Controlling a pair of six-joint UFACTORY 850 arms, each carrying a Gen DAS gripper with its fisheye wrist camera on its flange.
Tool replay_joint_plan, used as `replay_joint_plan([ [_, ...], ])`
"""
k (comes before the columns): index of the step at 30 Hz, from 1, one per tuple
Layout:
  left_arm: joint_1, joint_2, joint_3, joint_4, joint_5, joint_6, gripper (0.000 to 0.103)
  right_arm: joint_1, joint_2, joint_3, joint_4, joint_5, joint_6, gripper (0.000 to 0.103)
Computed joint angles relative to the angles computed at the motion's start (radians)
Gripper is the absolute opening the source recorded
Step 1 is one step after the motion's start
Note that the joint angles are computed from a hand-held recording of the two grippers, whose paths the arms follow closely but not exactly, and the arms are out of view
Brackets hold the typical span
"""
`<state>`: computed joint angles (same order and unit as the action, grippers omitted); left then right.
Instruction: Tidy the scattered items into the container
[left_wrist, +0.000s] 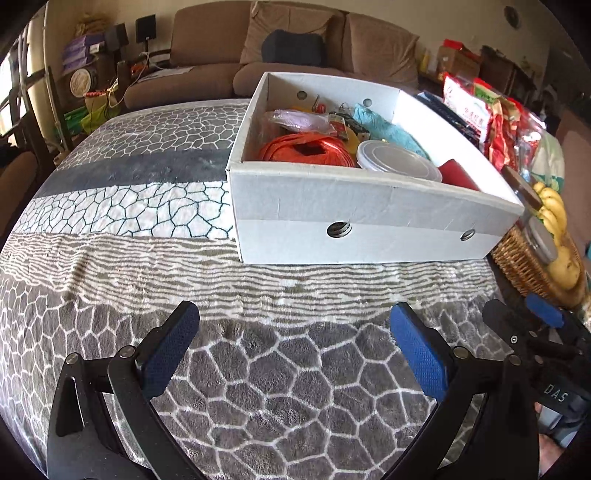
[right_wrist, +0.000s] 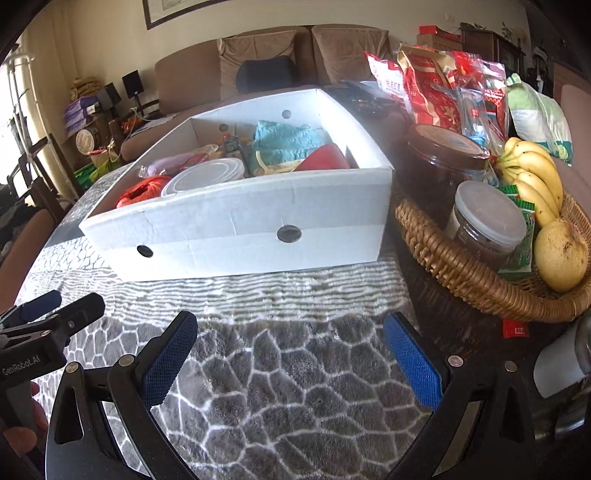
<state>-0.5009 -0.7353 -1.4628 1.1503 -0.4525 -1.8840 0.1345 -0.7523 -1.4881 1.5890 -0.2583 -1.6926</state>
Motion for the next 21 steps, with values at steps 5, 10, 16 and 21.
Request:
replay_joint_plan([
  [5,0.0,-0.068,-0.072,-0.086,-0.014,0.051,0.103,0.011,-0.038,-0.008,0.001,0.007,-0.028,0.103],
  [10,-0.011,-0.117,-0.12,-0.083,-0.051,0.067,0.103,0.017,-0.066,-0.023,-0.026,0.006,-0.018,0.103],
  [16,-0.008,-0.136,-0.11,-0.104,-0.046,0.067,0.103,0.022,-0.101,-0.055,-0.185,0.03,0.125,0.103],
  [21,-0.006,-0.125,-0.081,-0.066,-0.028,0.069,0.103,0.011,-0.091,-0.057,-0.053,0.012,0.028,0.103],
])
